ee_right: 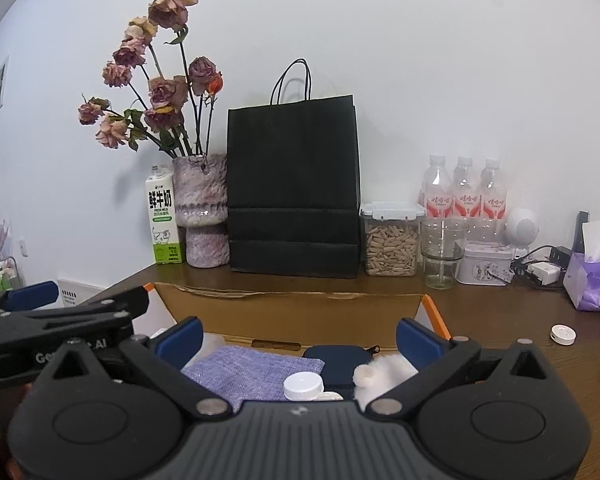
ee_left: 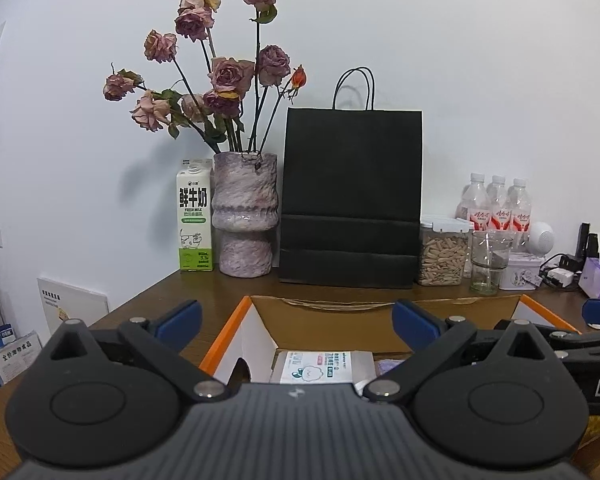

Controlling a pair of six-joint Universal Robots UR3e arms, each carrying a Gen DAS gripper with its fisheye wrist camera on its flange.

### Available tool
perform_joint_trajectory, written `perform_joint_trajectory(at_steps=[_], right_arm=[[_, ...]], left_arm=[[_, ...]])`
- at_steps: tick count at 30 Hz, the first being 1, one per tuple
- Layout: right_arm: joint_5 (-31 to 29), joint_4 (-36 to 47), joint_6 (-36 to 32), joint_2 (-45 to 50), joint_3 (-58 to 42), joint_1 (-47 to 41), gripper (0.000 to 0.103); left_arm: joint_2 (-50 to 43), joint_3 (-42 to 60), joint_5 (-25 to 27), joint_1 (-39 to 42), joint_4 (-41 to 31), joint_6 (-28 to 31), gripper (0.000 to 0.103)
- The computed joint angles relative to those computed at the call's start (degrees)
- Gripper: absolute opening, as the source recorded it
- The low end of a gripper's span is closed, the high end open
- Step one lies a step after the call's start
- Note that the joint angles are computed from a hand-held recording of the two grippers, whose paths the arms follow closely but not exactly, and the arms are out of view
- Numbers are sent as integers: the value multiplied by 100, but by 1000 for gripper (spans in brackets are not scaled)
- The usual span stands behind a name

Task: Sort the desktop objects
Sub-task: 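Withdraw both tools toward the remaining caps and cream block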

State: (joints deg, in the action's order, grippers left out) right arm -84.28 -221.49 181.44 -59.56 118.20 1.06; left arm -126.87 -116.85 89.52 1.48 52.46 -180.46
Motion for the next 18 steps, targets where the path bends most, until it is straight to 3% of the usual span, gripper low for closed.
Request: perform_joint_trajectory(at_steps=[10, 18], right_arm=[[81, -545, -23, -76, 452, -80, 103], [-101, -1944, -279, 187, 1220, 7, 103]], left_arm=[[-5, -388, -367, 115, 563, 2, 103], [-184, -1144, -792, 338, 1811, 104, 103]])
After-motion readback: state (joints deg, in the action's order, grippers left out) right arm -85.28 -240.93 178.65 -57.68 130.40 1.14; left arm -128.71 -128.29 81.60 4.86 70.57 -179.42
